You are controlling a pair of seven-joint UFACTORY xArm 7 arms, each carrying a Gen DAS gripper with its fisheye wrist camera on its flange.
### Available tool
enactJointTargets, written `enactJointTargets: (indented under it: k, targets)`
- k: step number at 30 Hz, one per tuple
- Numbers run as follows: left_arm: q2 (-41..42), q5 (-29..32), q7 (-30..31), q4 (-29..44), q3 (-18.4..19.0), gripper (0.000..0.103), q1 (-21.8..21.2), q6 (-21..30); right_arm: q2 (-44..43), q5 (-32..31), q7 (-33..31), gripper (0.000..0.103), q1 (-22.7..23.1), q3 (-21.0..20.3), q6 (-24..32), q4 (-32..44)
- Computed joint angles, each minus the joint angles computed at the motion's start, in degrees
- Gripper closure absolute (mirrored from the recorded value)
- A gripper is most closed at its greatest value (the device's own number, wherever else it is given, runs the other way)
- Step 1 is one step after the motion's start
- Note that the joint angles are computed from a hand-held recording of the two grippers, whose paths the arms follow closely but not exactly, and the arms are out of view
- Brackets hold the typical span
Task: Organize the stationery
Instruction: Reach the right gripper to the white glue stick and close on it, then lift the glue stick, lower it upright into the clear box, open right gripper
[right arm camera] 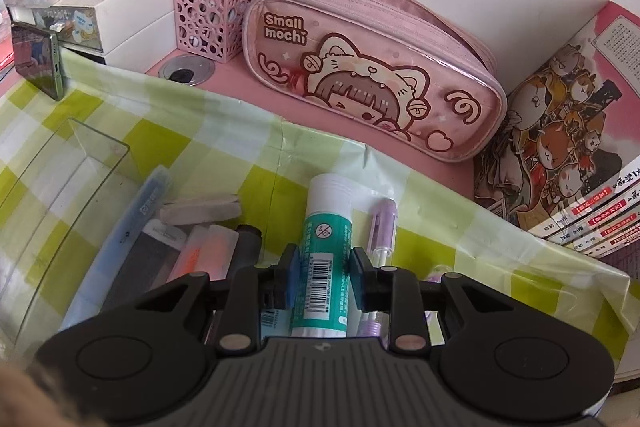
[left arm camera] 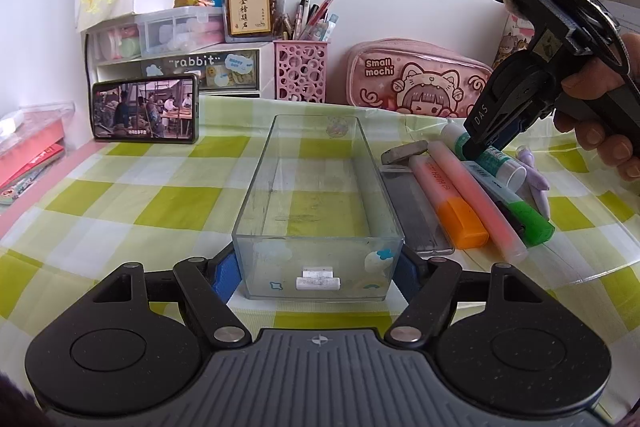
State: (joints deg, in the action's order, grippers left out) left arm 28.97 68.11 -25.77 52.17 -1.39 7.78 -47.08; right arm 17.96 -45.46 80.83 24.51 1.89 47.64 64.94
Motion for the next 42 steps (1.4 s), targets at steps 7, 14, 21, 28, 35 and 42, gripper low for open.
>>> enactJointTargets:
  k: [7, 14, 21, 28, 35, 42]
  targets:
    - [0.17, -0.11, 0.17, 0.09, -0.01, 0.03, 0.07, -0.24, -3.1, -1.29, 6.07, 0.088, -1.14, -0.65, -6.25, -5.1]
    - [0.29, -0.01, 0.14, 0.25, 0.02, 0.03, 0.11, -0.32, -7.72, -6.36, 18.39, 0.088, -3.22, -0.65, -14.9, -11.67]
    - [0.28, -0.07, 0.15, 0.23, 0.03, 0.03, 0.07, -0.36, -12.22, -16.65, 36.27, 0.088, -4.12, 1.24, -19.02, -14.23]
    - [0.24, -0.2, 0.43, 0.08, 0.09, 0.03, 0.1, -0.45, -5.74, -30.75, 53.19, 0.088, -3.61, 2.3, -31.38, -4.56]
    - [0.55, -0.14, 0.43, 0.63, 0.04, 0.03, 0.12, -0.49, 5.1, -10.07, 33.47, 0.088, -1.61, 3.82, -25.57, 6.91]
    - [0.72, 0.11, 0.42, 0.83, 0.15, 0.03, 0.05, -0.64, 8.72, 0.4, 25.22, 0.087, -0.5, 3.07, -27.26, 8.22]
